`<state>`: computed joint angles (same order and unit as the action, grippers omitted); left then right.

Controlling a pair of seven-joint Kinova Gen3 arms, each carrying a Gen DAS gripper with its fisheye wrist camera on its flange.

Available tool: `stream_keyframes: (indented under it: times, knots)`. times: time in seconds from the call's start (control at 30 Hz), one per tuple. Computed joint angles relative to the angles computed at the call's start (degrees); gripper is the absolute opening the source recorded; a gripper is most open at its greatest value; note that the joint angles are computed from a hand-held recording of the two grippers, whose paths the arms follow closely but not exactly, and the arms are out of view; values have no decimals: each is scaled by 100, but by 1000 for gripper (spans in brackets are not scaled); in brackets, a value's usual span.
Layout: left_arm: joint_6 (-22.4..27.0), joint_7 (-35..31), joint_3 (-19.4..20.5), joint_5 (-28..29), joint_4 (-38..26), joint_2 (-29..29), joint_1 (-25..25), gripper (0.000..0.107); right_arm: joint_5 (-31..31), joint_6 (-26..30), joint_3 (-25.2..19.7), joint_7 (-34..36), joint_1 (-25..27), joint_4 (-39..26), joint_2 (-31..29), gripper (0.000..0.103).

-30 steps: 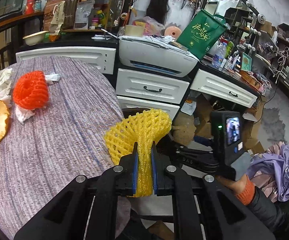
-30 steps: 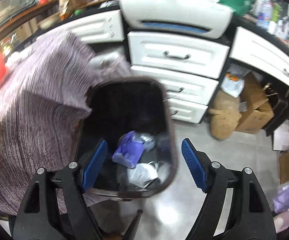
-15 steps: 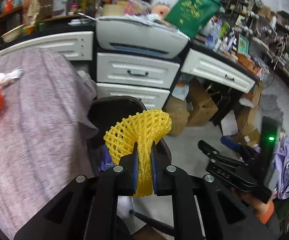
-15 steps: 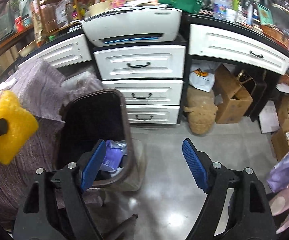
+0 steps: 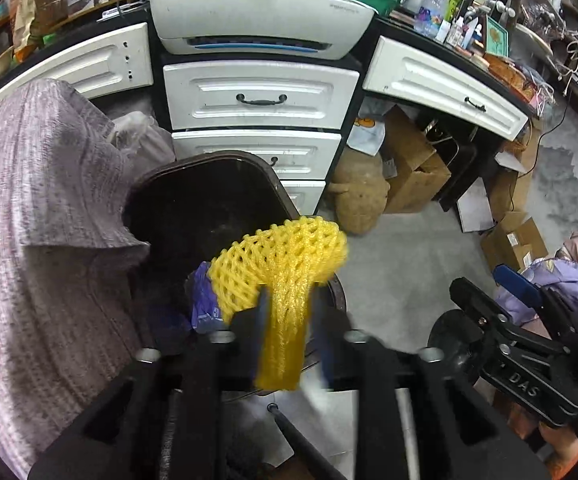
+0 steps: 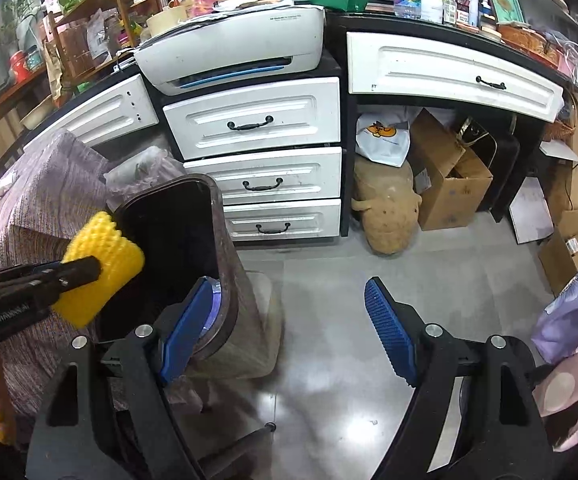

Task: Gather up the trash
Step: 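Lower the yellow foam net into the bin and open the left tool, then move both tools back over the table toward the orange peel and red net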

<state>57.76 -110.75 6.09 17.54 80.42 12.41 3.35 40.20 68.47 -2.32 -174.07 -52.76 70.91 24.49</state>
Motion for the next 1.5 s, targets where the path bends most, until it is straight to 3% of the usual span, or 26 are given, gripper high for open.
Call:
stream_keyframes:
  times: [0.07, 0.17, 0.37, 0.57, 0.93, 1.07, 1.23, 1.5]
  knots:
    - [-230, -3, -8, -13, 171, -97, 24, 64, -16, -6, 1, -36, 9, 24, -6, 78]
    - [-316, -148, 3, 138, 312, -204, -38, 80, -16, -1, -2, -83, 13, 74, -28, 78]
    - [-463, -445, -23, 381, 564, -504, -90, 91, -52, 9, -22, -96, 30, 58, -8, 78]
    - [-807, -743, -109, 489, 893, -912, -57, 96, -51, 9, -21, -47, 18, 16, 19, 78]
    - [-762, -1337, -603, 1061, 1170, -1545, -321, 97, -6, -76, 2, 378, -115, -427, 166, 78]
    - [-815, -1422, -793, 1091, 1280, -1762, -439, 97, 94, -124, 45, 762, -262, -823, 289, 85]
    - [-976, -1498, -1099, 922, 1400, -1997, -663, 97, 50, -282, 91, 1466, -412, -1432, 493, 85]
    - [-1002, -1364, -1667, 733, 1288, -2038, -1285, 97, -607, -452, 145, 2886, -513, -2784, 1049, 85]
